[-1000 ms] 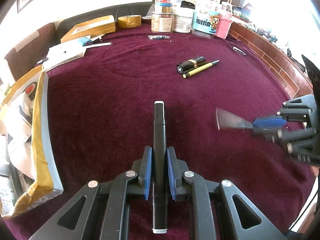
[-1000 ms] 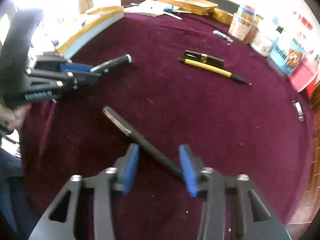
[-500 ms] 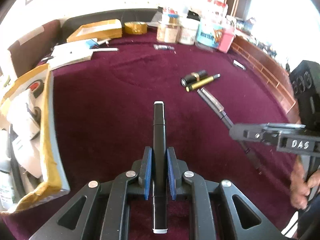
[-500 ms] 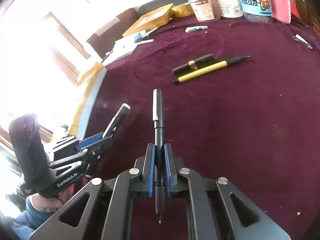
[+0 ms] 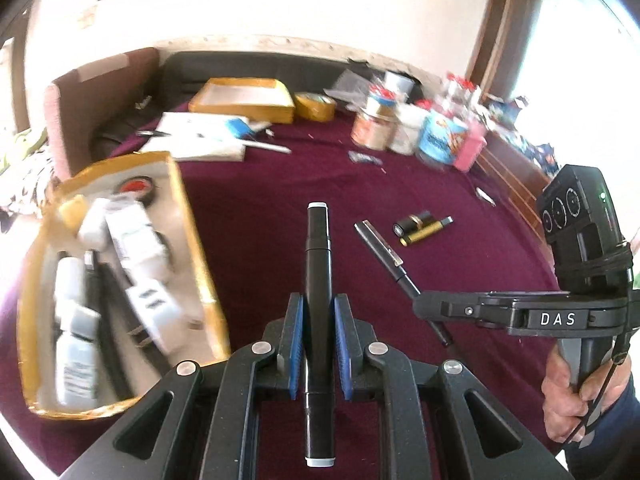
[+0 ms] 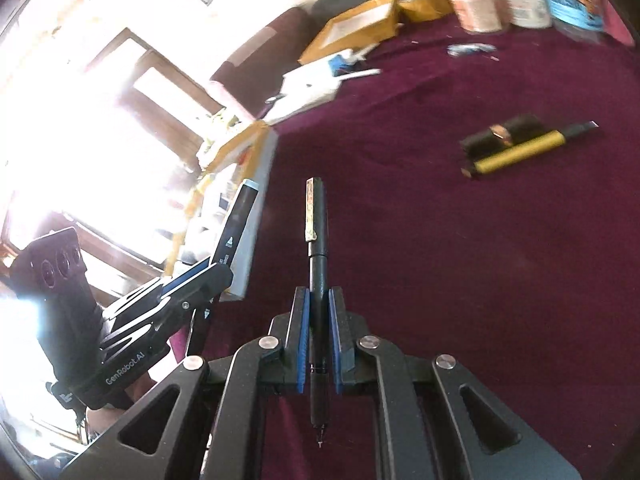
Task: Organize rigid objects
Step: 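Carry the marker and pen over the tray and lower them with both tools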
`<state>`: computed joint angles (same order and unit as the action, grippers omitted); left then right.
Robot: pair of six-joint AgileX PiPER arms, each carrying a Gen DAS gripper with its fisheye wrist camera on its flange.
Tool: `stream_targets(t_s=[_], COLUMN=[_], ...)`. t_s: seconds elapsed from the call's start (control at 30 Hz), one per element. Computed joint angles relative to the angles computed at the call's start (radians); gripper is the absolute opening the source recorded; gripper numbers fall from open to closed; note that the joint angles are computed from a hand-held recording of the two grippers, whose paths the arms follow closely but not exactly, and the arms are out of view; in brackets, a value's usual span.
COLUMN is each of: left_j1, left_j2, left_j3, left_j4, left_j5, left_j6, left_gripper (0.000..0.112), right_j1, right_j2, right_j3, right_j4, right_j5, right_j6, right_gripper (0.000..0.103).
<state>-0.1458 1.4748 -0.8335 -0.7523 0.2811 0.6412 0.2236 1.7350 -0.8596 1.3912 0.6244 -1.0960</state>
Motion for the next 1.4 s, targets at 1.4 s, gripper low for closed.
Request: stream_targets(t_s=[1.4], left_j1=[0.549], left_j2=[0.181], left_j3=[-0.035], left_j4=[-0.325], left_j5=[0.031], left_j6=[0.378], left_gripper=[0.015], right_j1=[0.507], right_j2=[0.533], right_j3=[-0.905], right_j4=[-0.8], right_j5=[-0.077], right_j6=[0.974], right_gripper=[0.009])
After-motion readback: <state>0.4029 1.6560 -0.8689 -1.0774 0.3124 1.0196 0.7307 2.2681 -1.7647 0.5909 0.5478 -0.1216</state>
